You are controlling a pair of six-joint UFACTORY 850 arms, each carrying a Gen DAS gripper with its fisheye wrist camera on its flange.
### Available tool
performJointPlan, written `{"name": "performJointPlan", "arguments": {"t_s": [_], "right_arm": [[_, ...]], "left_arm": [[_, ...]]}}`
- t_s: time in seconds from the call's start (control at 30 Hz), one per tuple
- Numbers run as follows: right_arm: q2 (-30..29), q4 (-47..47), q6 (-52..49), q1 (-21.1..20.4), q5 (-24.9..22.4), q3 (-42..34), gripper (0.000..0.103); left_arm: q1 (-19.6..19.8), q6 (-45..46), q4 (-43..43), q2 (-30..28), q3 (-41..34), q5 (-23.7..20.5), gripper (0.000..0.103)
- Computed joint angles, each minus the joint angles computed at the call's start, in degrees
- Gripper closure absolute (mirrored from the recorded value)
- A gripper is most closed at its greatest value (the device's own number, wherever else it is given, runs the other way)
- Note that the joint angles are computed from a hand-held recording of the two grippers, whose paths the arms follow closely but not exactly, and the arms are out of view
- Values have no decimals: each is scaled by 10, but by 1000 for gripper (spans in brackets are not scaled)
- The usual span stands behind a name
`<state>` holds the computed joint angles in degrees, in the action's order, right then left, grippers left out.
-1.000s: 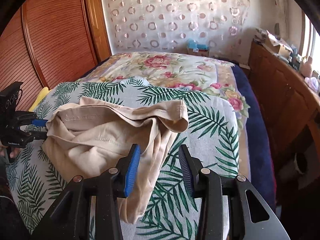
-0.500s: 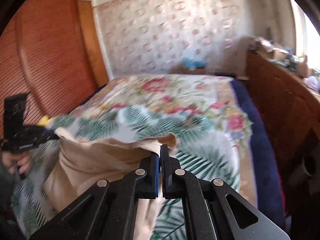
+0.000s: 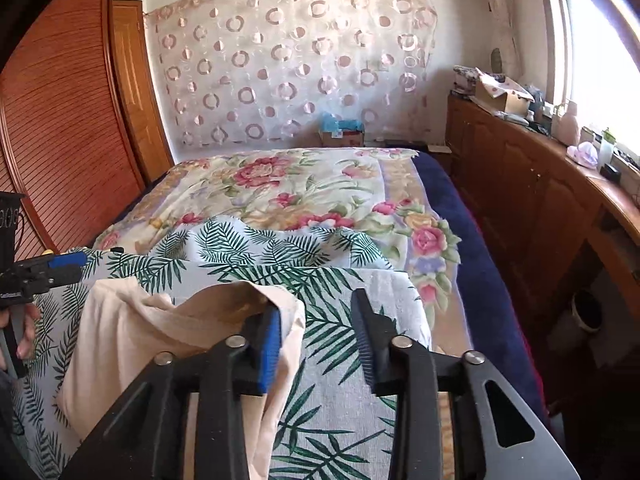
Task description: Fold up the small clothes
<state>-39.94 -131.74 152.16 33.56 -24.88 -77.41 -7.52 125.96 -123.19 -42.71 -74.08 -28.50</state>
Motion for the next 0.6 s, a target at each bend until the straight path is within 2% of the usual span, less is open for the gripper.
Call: {"name": "performJointPlan", "arguments": {"t_s": [0.03,0.1,0.2,0.37,0.43,0.6], "right_arm": [[1,-17,16,-2,9,-1,64],[11,-71,65,-1,-3,14,64],[22,-63,49,0,11,24,63],[26,-72,32,-14,103,12,62],[24,-85,37,-19,126,7,62],[36,-160,104,-19,121,18,62]], "left_arm": [[0,5,-6,0,0,4,30],[-1,0,0,-3,-2,12,30],[-5,6,4,-9,-4,22,30],[-13,-1,25,-20,-15,39,30],[-16,6,18,-23,-18,47,30],[-16,-5,26,-26,-19,55,30]]}}
